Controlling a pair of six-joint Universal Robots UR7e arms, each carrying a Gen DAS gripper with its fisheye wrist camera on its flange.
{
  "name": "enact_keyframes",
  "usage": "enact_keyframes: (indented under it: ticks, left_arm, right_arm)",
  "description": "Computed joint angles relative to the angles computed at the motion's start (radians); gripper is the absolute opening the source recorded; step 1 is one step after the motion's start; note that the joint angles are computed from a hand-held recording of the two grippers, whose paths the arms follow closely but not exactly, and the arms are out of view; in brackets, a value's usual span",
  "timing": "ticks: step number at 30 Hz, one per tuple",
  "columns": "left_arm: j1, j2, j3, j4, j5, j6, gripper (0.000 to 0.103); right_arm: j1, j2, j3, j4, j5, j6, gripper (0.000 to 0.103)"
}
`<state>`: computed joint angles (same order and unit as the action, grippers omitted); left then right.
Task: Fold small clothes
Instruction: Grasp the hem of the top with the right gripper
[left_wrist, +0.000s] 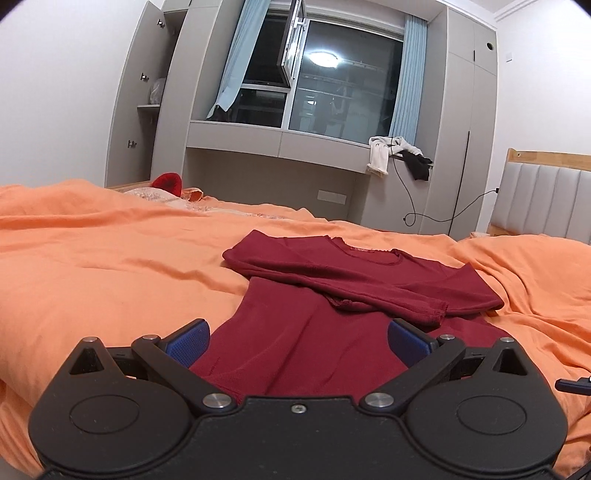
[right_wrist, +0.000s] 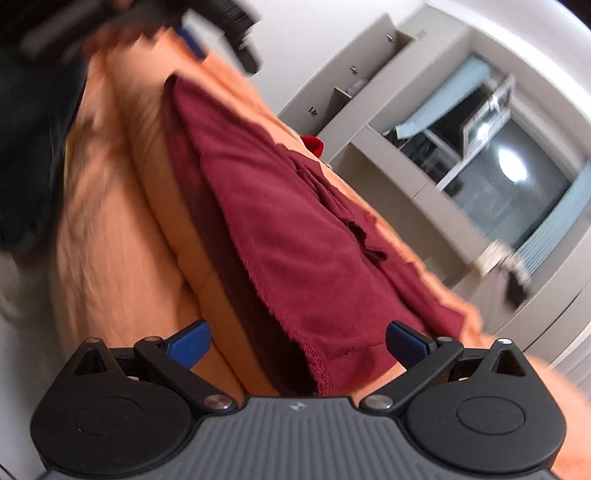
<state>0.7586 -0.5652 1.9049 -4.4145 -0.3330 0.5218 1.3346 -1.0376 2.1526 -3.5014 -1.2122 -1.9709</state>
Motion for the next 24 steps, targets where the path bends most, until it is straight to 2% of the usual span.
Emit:
enact_keyframes:
  ticks: [3,6,7,11,13,16,20,22,24]
  left_arm:
    - [-0.005,0.0,0.007,-0.012,0.003,0.004,0.102]
    - [-0.006,0.003,0.003,-0.017,0.011,0.011,0.102]
    - [-0.006,0.003,0.003,-0.02,0.013,0.012,0.102]
    - [-0.008,0.002,0.004,-0.026,0.026,0.013,0.102]
    - [-0.009,0.003,0.005,-0.03,0.029,0.016,0.102]
    - [-0.008,0.004,0.003,-0.036,0.031,0.029,0.102]
    - [-0.01,0.007,0.004,-0.043,0.033,0.046,0.102]
    - [-0.01,0.01,-0.001,-0.039,0.033,0.052,0.102]
    - [-0.01,0.009,0.002,-0.036,0.03,0.055,0.102]
  right_arm:
    - [-0.018,0.085,0.009,-0.184,0.046,-0.113,0.103]
    - [-0.019,0.14,0.003,-0.263,0.059,-0.148,0.101]
    - [-0.02,0.144,0.003,-0.268,0.064,-0.149,0.095]
    - [-0.011,0.147,0.003,-0.245,0.038,-0.141,0.078]
    - [-0.01,0.137,0.006,-0.222,0.03,-0.152,0.064]
    - [-0.009,0.104,0.017,-0.169,0.01,-0.137,0.051]
    - [-0.005,0.063,0.02,-0.105,-0.009,-0.068,0.037]
    - [-0.005,0.044,0.021,-0.082,-0.007,-0.03,0.021]
    - [-0.012,0.038,0.026,-0.102,0.019,-0.001,0.013]
